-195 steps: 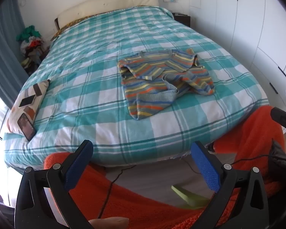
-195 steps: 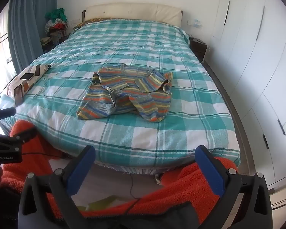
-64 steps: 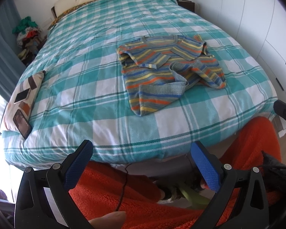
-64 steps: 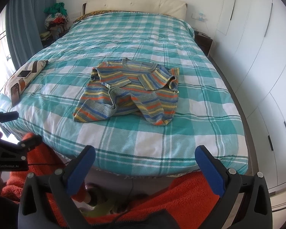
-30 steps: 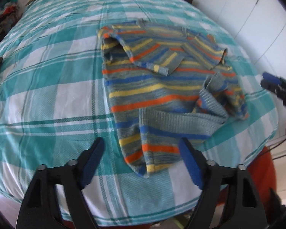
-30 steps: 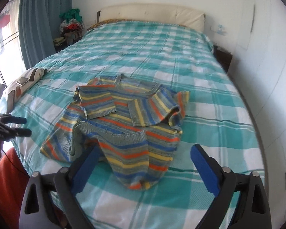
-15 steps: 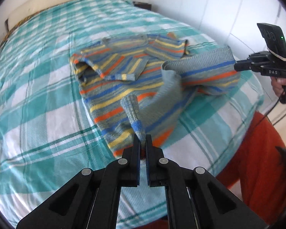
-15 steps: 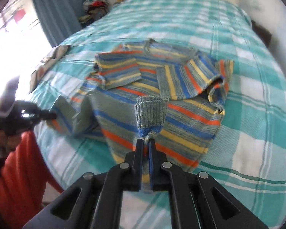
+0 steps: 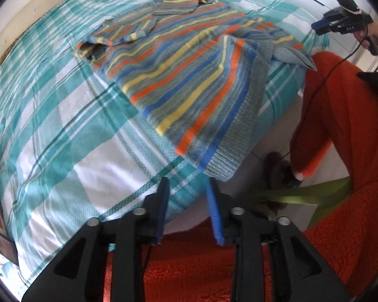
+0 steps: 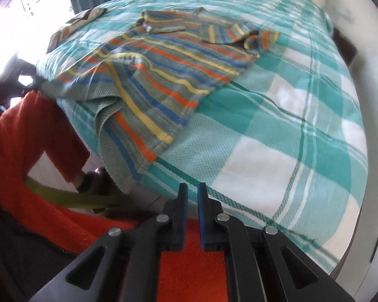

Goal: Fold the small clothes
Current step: 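Lift the sweater by its hem with both grippers and lay it flat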

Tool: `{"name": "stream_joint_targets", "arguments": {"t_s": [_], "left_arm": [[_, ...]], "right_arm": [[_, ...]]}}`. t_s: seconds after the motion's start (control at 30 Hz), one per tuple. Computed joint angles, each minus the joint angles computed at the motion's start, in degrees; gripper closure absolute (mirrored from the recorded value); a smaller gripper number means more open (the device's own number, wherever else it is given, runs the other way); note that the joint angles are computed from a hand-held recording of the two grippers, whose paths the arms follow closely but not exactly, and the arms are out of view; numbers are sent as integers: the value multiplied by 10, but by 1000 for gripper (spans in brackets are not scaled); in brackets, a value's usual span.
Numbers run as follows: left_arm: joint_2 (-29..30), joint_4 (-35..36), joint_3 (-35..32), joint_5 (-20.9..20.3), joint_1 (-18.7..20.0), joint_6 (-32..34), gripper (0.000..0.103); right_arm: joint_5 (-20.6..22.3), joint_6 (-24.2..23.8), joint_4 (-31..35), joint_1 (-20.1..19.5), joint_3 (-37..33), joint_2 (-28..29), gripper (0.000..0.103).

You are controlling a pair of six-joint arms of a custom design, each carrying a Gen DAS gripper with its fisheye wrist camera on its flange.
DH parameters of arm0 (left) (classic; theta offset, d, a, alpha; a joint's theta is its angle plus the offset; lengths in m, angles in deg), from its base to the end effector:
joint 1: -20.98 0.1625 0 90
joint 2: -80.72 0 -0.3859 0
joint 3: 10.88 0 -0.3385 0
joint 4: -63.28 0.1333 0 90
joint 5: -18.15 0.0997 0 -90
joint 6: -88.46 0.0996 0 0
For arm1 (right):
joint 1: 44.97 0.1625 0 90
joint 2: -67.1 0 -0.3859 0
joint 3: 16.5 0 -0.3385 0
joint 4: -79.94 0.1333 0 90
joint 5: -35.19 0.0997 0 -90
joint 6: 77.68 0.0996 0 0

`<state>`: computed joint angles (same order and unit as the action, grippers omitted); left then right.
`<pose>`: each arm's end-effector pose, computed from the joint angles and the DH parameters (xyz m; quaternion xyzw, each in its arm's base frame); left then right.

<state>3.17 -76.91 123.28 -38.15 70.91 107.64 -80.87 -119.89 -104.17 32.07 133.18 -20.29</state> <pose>-0.0870 -0.3963 0.1632 0.4865 0.8226 0.0002 0.2943 0.0184 -0.3191 0.2249 0.1768 -0.9222 0.1363 0.3158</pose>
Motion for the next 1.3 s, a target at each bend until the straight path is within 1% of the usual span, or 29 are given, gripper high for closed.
{"name": "stream_joint_targets", "arguments": {"t_s": [0.03, 0.07, 0.13, 0.23, 0.27, 0.3, 0.33, 0.37, 0.4, 0.43, 0.47, 0.5, 0.53, 0.57, 0.6, 0.67, 0.73, 0.77, 0.8, 0.87, 0.93, 0.97, 1.0, 1.07, 1.17, 1.2, 1.23, 1.27, 1.3], "left_arm": [[-8, -2, -5, -7, 9, -12, 54], [-16, 2, -14, -23, 20, -32, 54], [-22, 0, -35, -60, 50, -77, 54], [4, -36, -51, -104, 82, -136, 54], [21, -44, -58, -119, 92, -148, 53], [41, -49, -65, -133, 101, -158, 48], [61, -52, -69, -138, 106, -169, 45], [82, -57, -73, -139, 108, -182, 40], [98, -65, -73, -139, 107, -190, 40], [110, -76, -70, -141, 104, -192, 40], [116, -84, -66, -142, 99, -193, 57], [119, -82, -68, -148, 99, -188, 100], [117, -66, -77, -165, 105, -184, 99], [110, -67, -77, -177, 111, -175, 100], [97, -65, -76, -182, 114, -165, 100], [73, -48, -78, -179, 117, -153, 100], [63, -27, -85, -165, 122, -145, 100], [65, -19, -88, -155, 123, -140, 100], [69, -12, -91, -149, 124, -137, 99], [83, 2, -95, -142, 119, -140, 99], [85, 3, -86, -124, 105, -134, 97], [83, 3, -80, -114, 98, -131, 97], [80, 6, -73, -102, 91, -129, 97], [66, 19, -61, -78, 81, -124, 95], [46, 48, -56, -42, 70, -138, 94], [39, 52, -56, -28, 63, -147, 92], [27, 54, -55, -14, 56, -155, 90], [14, 49, -53, -4, 48, -160, 79], [1, 36, -50, 3, 38, -164, 71]], "right_arm": [[15, 25, -1, -7, 2, -6, 59], [34, 53, 2, -13, 5, -15, 55], [88, 114, 53, -38, 2, -36, 55], [160, 183, 96, -82, -9, -14, 55], [175, 208, 113, -90, -18, 2, 55], [188, 236, 137, -98, -34, 23, 55], [200, 256, 160, -106, -47, 43, 55], [209, 270, 175, -111, -60, 64, 55], [208, 274, 183, -109, -71, 83, 60], [193, 271, 187, -99, -81, 98, 82], [178, 266, 186, -90, -84, 103, 96], [177, 268, 198, -85, -85, 93, 99], [173, 267, 209, -75, -82, 75, 99], [161, 263, 219, -60, -78, 52, 99], [149, 261, 235, -45, -75, 27, 99], [115, 271, 261, -19, -72, -16, 99], [75, 280, 267, 1, -71, -35, 99], [68, 284, 263, 0, -72, -34, 99], [55, 291, 252, 0, -74, -21, 99], [30, 295, 221, -4, -79, 23, 99], [-5, 295, 189, 1, -83, 77, 99], [-15, 293, 179, 2, -85, 93, 99], [-20, 296, 171, 3, -86, 102, 100], [-25, 303, 168, 9, -86, 102, 100], [-32, 319, 186, 20, -88, 88, 98], [-40, 333, 207, 27, -91, 81, 90], [-54, 345, 232, 38, -96, 72, 78], [-71, 352, 249, 54, -98, 59, 72], [-91, 344, 256, 69, -98, 43, 69]]}}
